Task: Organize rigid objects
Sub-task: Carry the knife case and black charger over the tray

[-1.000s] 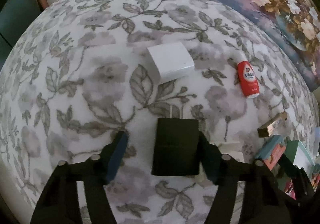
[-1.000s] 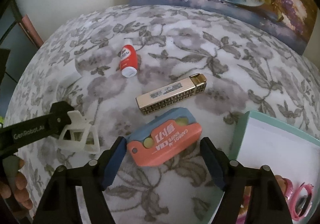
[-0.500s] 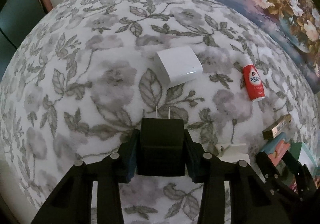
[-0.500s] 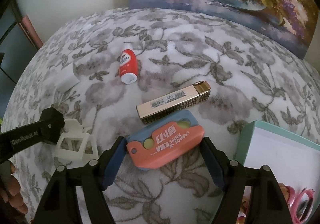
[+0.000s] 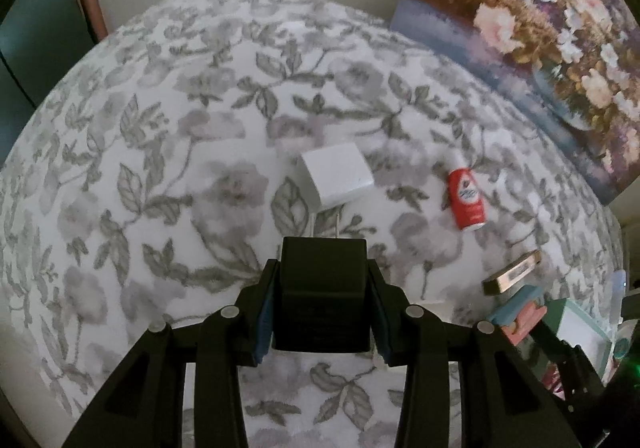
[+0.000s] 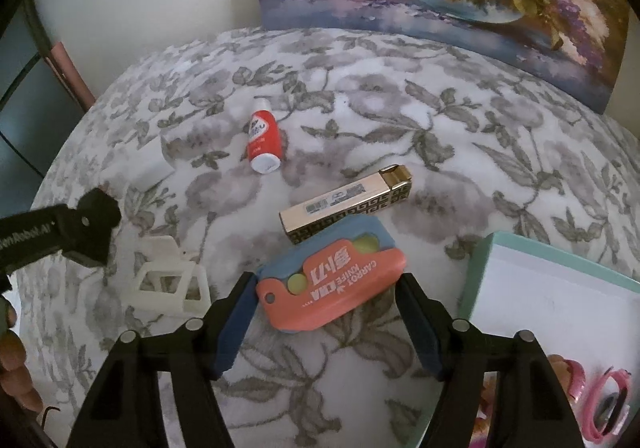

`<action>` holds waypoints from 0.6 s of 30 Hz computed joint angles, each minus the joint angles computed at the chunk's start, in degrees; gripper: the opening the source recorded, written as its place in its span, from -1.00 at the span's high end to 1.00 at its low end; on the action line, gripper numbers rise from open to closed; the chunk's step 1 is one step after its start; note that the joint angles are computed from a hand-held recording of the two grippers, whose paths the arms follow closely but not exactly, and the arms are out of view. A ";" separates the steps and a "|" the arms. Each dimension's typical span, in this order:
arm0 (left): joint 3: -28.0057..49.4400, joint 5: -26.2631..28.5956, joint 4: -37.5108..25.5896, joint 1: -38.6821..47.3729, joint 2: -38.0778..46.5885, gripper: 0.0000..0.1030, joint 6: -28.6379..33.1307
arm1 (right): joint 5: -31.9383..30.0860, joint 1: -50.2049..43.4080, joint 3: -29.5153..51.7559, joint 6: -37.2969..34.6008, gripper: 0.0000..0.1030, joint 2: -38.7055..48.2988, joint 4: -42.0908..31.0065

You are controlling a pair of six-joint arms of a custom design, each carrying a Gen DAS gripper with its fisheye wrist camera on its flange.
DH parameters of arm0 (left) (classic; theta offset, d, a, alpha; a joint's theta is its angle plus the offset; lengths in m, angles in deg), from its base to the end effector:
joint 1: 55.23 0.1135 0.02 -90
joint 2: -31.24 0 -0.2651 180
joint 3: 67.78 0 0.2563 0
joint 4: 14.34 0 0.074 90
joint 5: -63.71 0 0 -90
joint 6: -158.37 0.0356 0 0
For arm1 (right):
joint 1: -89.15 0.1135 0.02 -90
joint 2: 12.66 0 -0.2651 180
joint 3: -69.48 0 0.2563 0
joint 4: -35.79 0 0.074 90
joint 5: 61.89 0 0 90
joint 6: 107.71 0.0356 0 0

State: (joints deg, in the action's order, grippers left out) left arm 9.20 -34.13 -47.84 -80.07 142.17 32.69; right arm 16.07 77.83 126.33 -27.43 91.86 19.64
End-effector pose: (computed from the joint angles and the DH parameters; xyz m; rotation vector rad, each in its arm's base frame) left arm 0.3371 -0.1507 0.1171 -0.2952 2.7159 -0.1128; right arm 0.3026 -0.0530 0.0830 -0.0280 2.6516 0.1623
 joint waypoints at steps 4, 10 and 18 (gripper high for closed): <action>-0.78 -1.32 -0.52 -0.63 -3.34 0.18 -0.13 | -1.24 -0.86 -0.67 0.26 -0.42 -1.89 -0.90; -2.20 -4.74 -1.24 -3.34 -9.03 0.18 -0.32 | -3.79 -3.55 -2.63 0.33 -0.42 -9.64 -4.75; -4.56 -11.36 -3.35 -10.99 -15.51 0.18 -0.50 | -5.51 -10.13 -5.92 -1.41 -0.42 -20.38 -12.42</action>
State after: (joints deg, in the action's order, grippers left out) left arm 4.64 -45.48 -51.19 -91.06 126.65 32.19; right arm 10.56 67.71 120.41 -28.84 71.47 7.22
